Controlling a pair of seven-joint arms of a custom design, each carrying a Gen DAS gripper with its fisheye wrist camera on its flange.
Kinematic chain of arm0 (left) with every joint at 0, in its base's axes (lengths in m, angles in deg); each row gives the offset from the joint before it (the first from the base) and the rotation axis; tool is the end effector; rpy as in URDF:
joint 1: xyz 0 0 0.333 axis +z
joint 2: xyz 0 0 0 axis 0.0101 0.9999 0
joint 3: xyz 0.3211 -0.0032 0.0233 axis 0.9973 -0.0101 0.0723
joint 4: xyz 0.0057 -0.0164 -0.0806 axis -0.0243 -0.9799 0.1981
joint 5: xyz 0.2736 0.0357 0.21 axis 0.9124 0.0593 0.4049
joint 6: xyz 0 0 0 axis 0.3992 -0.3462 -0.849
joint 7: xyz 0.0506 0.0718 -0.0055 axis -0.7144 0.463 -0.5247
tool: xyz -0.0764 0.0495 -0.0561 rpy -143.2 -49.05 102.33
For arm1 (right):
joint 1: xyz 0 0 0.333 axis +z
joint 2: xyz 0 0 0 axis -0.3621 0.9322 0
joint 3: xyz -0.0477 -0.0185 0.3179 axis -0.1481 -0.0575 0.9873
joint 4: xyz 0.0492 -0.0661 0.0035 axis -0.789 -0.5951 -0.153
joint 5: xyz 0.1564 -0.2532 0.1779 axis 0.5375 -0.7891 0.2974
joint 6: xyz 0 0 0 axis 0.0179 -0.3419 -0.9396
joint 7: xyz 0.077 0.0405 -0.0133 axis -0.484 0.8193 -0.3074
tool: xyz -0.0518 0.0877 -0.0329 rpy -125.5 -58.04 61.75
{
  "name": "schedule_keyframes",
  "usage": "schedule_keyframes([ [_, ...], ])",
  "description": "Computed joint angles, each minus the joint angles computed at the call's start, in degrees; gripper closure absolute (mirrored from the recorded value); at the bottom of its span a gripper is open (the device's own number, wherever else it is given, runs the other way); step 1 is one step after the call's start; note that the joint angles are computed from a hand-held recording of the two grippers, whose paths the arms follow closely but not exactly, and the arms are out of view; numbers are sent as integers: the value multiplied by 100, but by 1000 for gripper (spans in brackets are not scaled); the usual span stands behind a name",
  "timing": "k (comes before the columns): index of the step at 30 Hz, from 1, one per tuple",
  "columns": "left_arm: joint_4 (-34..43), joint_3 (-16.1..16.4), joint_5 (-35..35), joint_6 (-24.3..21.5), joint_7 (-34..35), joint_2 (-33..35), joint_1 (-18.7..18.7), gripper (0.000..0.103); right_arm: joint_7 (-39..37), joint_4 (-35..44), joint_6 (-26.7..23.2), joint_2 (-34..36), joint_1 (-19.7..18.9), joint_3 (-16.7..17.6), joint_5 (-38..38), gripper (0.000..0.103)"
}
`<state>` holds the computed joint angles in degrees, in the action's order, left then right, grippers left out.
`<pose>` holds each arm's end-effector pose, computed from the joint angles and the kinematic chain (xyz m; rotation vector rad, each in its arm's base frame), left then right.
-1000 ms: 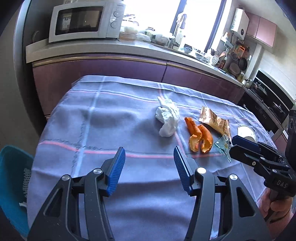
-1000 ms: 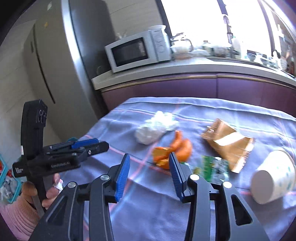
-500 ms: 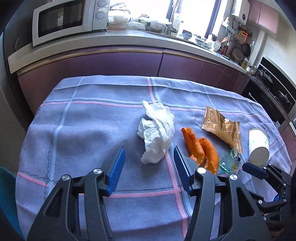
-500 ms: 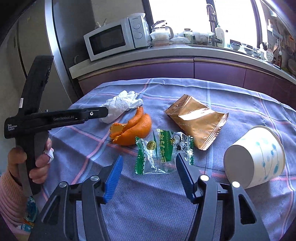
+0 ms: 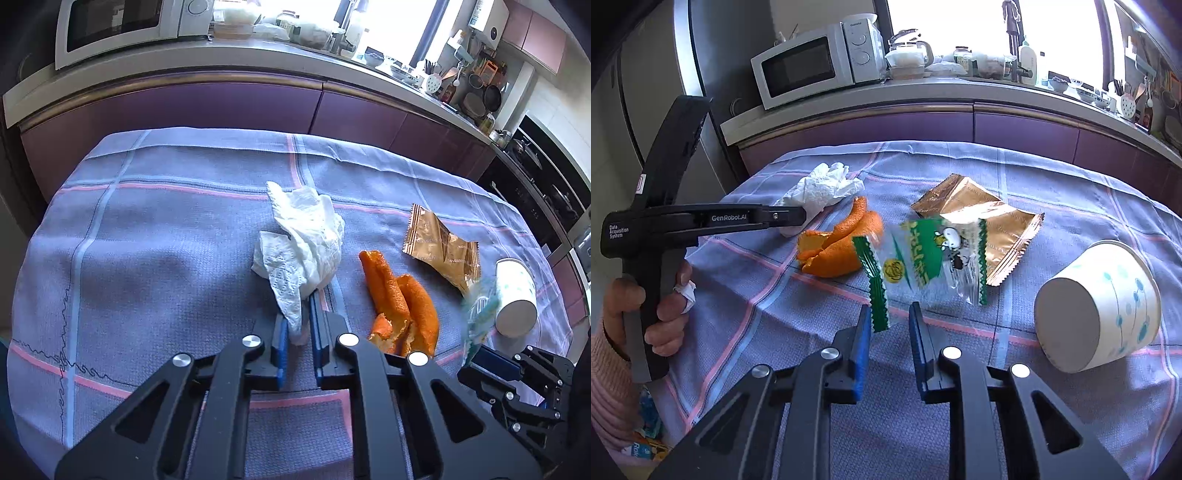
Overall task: Collect trash
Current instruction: 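Return both tools to the table and grasp the white tissue with the left gripper, then grasp the clear green-labelled wrapper with the right gripper while the left gripper holds the tissue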
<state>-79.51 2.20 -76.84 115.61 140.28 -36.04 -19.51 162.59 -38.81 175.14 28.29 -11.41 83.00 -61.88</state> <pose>0.7047 -0.3340 0.4235 -1.7815 2.1094 -0.9596 0.5985 0.1753 0.4303 -1.7998 1.5706 -0.4763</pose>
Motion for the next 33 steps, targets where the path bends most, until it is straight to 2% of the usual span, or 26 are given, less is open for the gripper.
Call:
schedule_keyframes([
  [1,-118,-19,-16,70,8,-61,23,95,-58,-4,6,2,-94,108,58,92],
  [3,-425,-40,-44,262,6,-222,70,97,-237,-32,38,2,-352,401,242,93],
  [6,-953,-15,-34,616,-44,-518,102,97,-394,-108,187,-25,-530,620,417,99],
  [9,-1522,37,39,1019,-113,-847,106,98,-661,-173,301,-27,-958,1111,665,100],
  [12,-2027,50,83,1348,-156,-1155,137,98,-839,-244,361,-63,-1234,1424,845,100],
  [13,-2198,10,74,1464,-131,-1254,180,98,-877,-247,363,-84,-1157,1347,906,100],
  [15,-2501,80,116,1640,-215,-1444,157,98,-605,-264,357,-155,-615,730,633,98],
  [17,-2776,71,133,1820,-235,-1606,194,98,-412,-243,474,-137,-344,432,521,82],
  [18,-2892,71,133,1888,-252,-1676,207,98,-324,-204,484,-114,-179,250,419,66],
  [19,-3007,49,125,1953,-236,-1745,249,98,-187,-145,482,-81,71,-30,273,64],
  [20,-3078,1,104,2001,-199,-1781,297,98,-60,-71,421,-41,133,-110,134,64],
  [22,-3285,-32,70,2102,-185,-1901,342,98,-103,173,94,62,18,19,111,64],
  [25,-3539,-77,15,2245,-137,-2038,411,98,335,377,-87,145,606,-682,-312,64],
  [27,-3732,-178,-66,2346,-67,-2147,516,98,518,482,-166,204,707,-830,-487,65],
  [29,-3899,-194,-107,2437,-28,-2249,556,98,545,567,-255,260,576,-719,-513,74],
  [30,-4000,-205,-123,2497,-5,-2308,574,98,506,579,-268,272,467,-606,-484,86],
  [33,-4281,-127,-115,2645,-16,-2483,549,98,605,503,-151,239,510,-664,-564,92],
])
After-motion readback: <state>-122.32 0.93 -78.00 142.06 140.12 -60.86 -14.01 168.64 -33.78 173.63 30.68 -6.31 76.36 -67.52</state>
